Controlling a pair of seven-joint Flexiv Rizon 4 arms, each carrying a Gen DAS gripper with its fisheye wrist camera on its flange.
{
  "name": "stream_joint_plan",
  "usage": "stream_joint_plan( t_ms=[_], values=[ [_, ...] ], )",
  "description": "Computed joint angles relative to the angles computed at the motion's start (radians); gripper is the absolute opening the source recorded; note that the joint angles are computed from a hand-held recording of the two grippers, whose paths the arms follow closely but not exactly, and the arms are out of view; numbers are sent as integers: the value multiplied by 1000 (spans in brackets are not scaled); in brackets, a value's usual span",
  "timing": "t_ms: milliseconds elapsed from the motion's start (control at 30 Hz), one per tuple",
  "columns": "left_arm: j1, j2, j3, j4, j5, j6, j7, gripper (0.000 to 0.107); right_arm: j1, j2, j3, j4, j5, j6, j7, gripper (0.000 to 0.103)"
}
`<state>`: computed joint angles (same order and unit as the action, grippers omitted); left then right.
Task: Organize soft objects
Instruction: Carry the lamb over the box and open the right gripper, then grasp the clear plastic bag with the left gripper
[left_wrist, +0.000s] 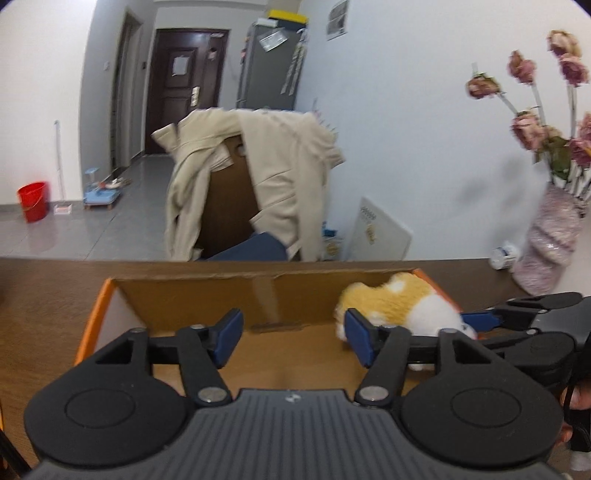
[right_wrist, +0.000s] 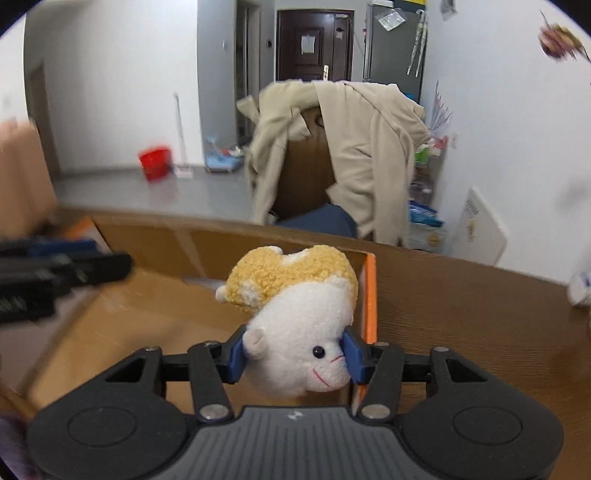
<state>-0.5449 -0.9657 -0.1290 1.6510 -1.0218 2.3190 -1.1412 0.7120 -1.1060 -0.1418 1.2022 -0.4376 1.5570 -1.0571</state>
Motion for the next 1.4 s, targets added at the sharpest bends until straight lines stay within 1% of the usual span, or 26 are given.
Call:
stream_joint_plan(
  t_ms=[33, 100, 133, 233, 300, 400, 433, 500, 533, 567, 600, 633, 700, 767, 800, 833, 900, 967, 1033, 1133, 1167, 1233, 1300, 1400],
  values=[
    [-3, 4, -1, 6, -25, -1, 5, 68, 22, -4, -38, 4, -2, 0, 12, 52],
    [-3, 22, -3, 34, -33, 5, 1, 68, 35, 1, -56, 14, -10, -2, 14, 53],
    [-13, 29, 0, 39, -56, 14, 13, 69, 41, 5, -68, 20, -9, 4, 23, 54],
    [-29, 75, -8, 89, -93, 55, 34, 70, 76, 50, -125, 79, -1, 41, 52, 54],
    [-42, 121, -17, 136, -117, 94, 50, 71, 122, 105, -191, 168, 19, 114, 69, 55],
    [-63, 200, -37, 222, -146, 165, 61, 75, 189, 194, -269, 300, 79, 210, 48, 61],
    [-77, 232, -44, 262, -152, 198, 60, 78, 207, 230, -284, 349, 98, 241, 28, 64],
    [-103, 273, -59, 310, -180, 258, 73, 80, 252, 304, -315, 456, 144, 309, -16, 65],
    [-120, 298, -69, 341, -193, 296, 74, 82, 272, 338, -328, 508, 168, 343, -40, 66],
    [-133, 317, -79, 369, -201, 330, 68, 87, 296, 375, -342, 563, 194, 378, -66, 68],
    [-147, 334, -90, 395, -214, 362, 59, 90, 322, 409, -356, 618, 224, 413, -92, 72],
    [-165, 350, -103, 420, -237, 398, 48, 96, 349, 436, -370, 660, 254, 438, -117, 75],
    [-199, 374, -126, 472, -266, 464, 24, 97, 392, 499, -381, 760, 311, 498, -170, 76],
    [-240, 387, -151, 513, -308, 528, 15, 100, 413, 559, -363, 855, 358, 564, -217, 76],
    [-259, 389, -163, 532, -324, 557, 4, 100, 422, 583, -351, 900, 383, 598, -240, 78],
    [-280, 388, -173, 550, -333, 584, -11, 101, 427, 603, -334, 941, 405, 633, -263, 81],
    [-320, 379, -194, 581, -355, 637, -47, 102, 438, 638, -298, 1027, 460, 708, -304, 82],
    [-362, 361, -215, 609, -386, 684, -97, 103, 455, 655, -260, 1104, 516, 792, -350, 83],
    [-412, 329, -239, 622, -431, 736, -143, 103, 483, 647, -226, 1170, 593, 883, -397, 88],
    [-477, 276, -276, 616, -497, 787, -195, 103, 520, 593, -172, 1236, 724, 1013, -449, 91],
    [-501, 251, -288, 600, -528, 810, -206, 103, 519, 572, -147, 1255, 751, 1062, -457, 91],
    [-546, 194, -306, 557, -587, 864, -231, 103, 499, 516, -85, 1291, 783, 1167, -459, 94],
    [-581, 144, -326, 516, -638, 906, -252, 103, 499, 459, -32, 1317, 834, 1240, -473, 96],
    [-624, 64, -345, 436, -669, 962, -270, 103, 511, 368, 47, 1324, 947, 1337, -483, 97]
  ],
)
